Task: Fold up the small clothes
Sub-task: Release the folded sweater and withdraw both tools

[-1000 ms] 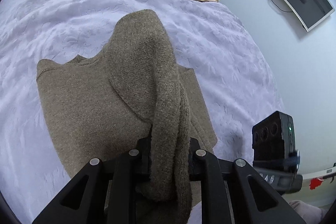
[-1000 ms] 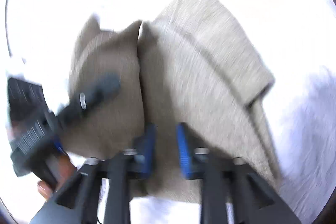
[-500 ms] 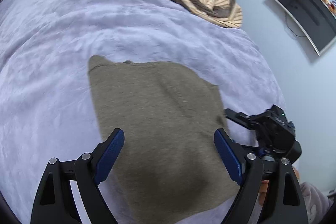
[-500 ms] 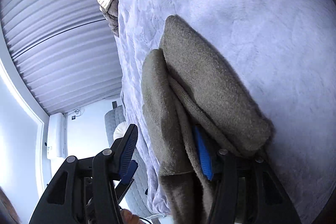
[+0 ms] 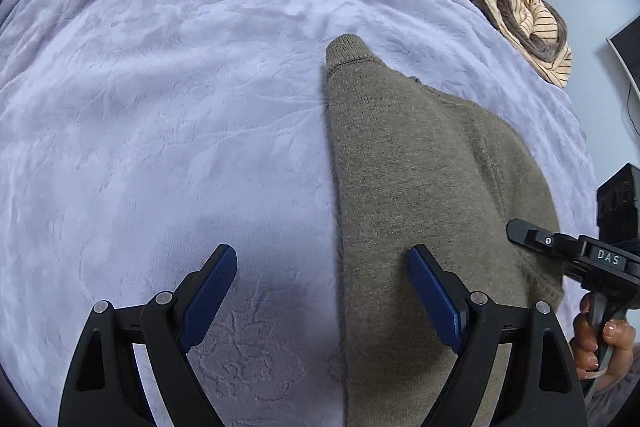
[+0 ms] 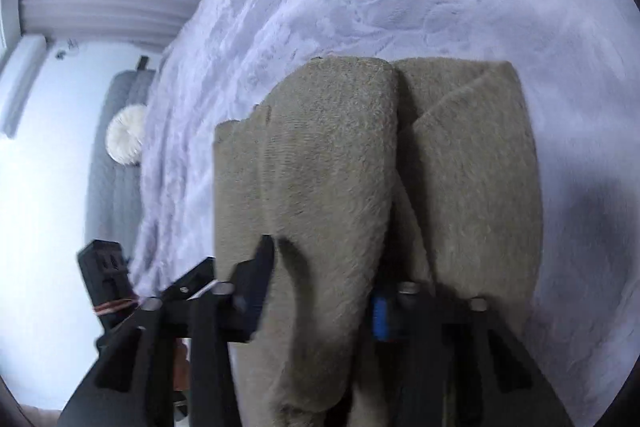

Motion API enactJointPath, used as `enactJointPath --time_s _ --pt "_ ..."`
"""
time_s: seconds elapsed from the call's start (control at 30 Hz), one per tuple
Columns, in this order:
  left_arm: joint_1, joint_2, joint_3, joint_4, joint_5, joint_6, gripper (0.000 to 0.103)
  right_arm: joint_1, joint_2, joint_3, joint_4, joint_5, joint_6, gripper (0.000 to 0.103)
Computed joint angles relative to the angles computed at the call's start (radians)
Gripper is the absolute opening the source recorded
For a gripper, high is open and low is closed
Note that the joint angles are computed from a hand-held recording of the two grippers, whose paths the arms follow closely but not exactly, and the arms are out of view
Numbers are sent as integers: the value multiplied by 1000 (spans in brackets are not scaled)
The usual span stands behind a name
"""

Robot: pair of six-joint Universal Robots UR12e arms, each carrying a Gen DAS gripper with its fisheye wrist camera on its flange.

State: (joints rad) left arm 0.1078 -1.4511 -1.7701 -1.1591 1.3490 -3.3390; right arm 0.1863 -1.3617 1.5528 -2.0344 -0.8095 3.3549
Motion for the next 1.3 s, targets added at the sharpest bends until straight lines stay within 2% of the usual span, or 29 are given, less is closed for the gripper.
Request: enactJointPath --time_s 0.03,0.1,0.2,0.3,0.4,0.47,0.53,0.57,0.63,0.77,0.8,0.83,0.87,0.93,1.0,1.07,1.13,1.23,1.3 --pt "-4 0 2 3 10 3 87 12 4 -20 -3 -36 -28 15" --pt "-11 3 8 13 11 26 87 13 -12 -12 -89 -28 -51 14" --pt "-33 -1 24 34 21 75 87 -14 -48 36 -251 8 17 14" --pt "-58 -20 42 35 25 120 87 -34 -69 68 -290 -34 55 14" --pt "-81 -40 49 18 34 145 89 -41 -63 79 -248 -88 79 14" --pt "-88 -44 42 21 40 144 91 -47 -63 96 -185 -116 69 15" --pt "-79 -41 35 18 19 128 91 -58 -70 128 -196 -116 90 23" --pt "-75 -40 34 11 16 122 96 -63 -74 141 -216 -105 109 24" --pt "-70 -35 35 -5 21 126 97 -66 -82 148 -213 -109 119 24" --pt "-65 -18 42 -40 34 156 97 -63 -106 126 -124 -179 80 25" --pt "-62 -12 43 -53 29 162 97 -66 -118 126 -105 -191 78 31" --pt "-59 -5 42 -67 17 167 97 -71 -131 129 -95 -182 83 31" --pt "-55 3 42 -86 1 170 97 -83 -148 143 -94 -137 85 31" --pt "-52 16 40 -121 -17 178 97 -95 -181 169 -93 -78 85 40" --pt "-54 31 33 -135 -35 182 97 -88 -199 175 -68 -75 58 40" --pt "-64 40 27 -140 -38 183 97 -78 -213 173 -30 -91 5 38" --pt "-86 39 23 -155 -13 191 97 -64 -218 166 7 -119 -38 10" --pt "-120 45 -2 -166 56 224 97 -41 -225 172 42 -218 -63 8" --pt "-115 55 -23 -173 39 226 97 -43 -229 195 55 -245 -40 8"
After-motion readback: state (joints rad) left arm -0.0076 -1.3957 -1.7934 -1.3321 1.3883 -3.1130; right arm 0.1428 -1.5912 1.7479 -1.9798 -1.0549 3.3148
